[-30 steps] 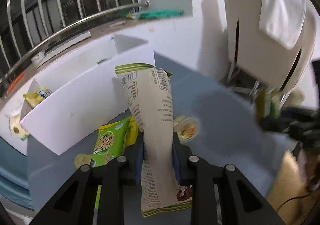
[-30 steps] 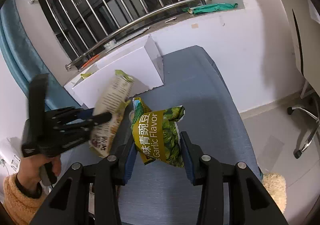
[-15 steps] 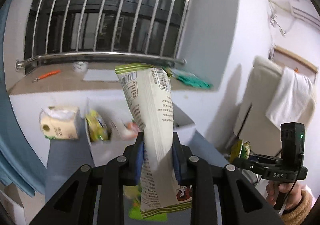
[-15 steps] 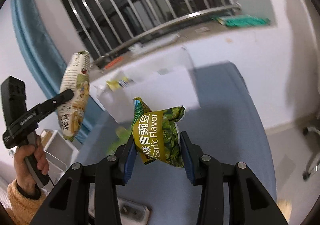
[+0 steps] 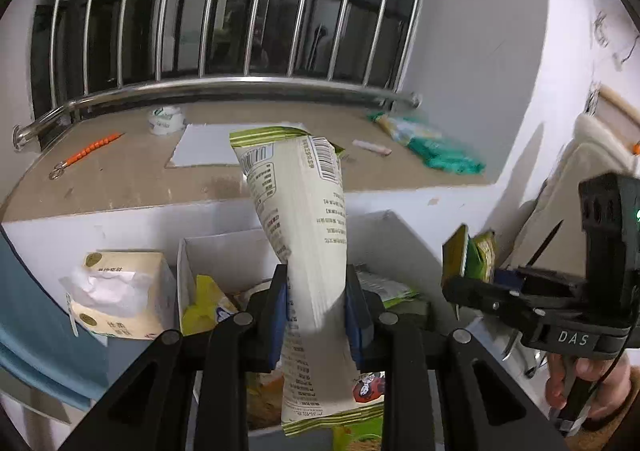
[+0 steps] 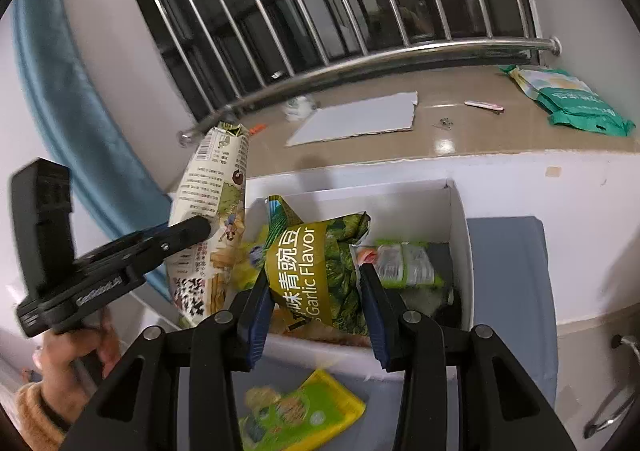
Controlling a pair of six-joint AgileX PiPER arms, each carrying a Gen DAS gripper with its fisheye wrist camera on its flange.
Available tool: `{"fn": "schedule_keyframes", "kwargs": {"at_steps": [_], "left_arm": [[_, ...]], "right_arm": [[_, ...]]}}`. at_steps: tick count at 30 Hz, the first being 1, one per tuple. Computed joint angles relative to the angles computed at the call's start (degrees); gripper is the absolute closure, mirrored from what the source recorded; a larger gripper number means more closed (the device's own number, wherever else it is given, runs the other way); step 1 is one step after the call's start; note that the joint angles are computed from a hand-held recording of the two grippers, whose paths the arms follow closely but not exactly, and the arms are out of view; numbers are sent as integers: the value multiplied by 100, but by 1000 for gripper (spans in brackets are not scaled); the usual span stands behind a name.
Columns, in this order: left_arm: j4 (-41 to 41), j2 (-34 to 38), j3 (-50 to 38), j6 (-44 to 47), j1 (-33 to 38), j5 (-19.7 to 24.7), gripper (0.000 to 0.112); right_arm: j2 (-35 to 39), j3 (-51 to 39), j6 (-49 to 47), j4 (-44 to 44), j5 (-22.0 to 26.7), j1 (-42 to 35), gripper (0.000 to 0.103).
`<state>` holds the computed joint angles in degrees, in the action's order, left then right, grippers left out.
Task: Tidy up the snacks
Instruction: 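Carry the pea bag and white bag over the box and release them, then grasp the clear jelly cup with the right gripper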
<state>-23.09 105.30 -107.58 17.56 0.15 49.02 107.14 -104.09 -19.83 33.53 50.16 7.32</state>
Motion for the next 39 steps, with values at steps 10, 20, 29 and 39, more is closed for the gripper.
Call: {"fn": "schedule_keyframes", "kwargs": {"at_steps": [10,20,29,39], "left_arm": [[810,232,119,-606,58,22,9],[635,-1327,1850,-41,-13,-845,9],[-1127,-3784,4732,1676,256,-1044,9],[-1624,-5703,6727,1790,451,-754,9]], "right_arm": [[187,84,-79,261,-326,-33,0],[-899,1335,-1066,898,-684,-274,0],[-3361,4195,-2984,2146,-921,-722,0],[-5507,6841,-3246,2259,-1239,-1256,0]]}}
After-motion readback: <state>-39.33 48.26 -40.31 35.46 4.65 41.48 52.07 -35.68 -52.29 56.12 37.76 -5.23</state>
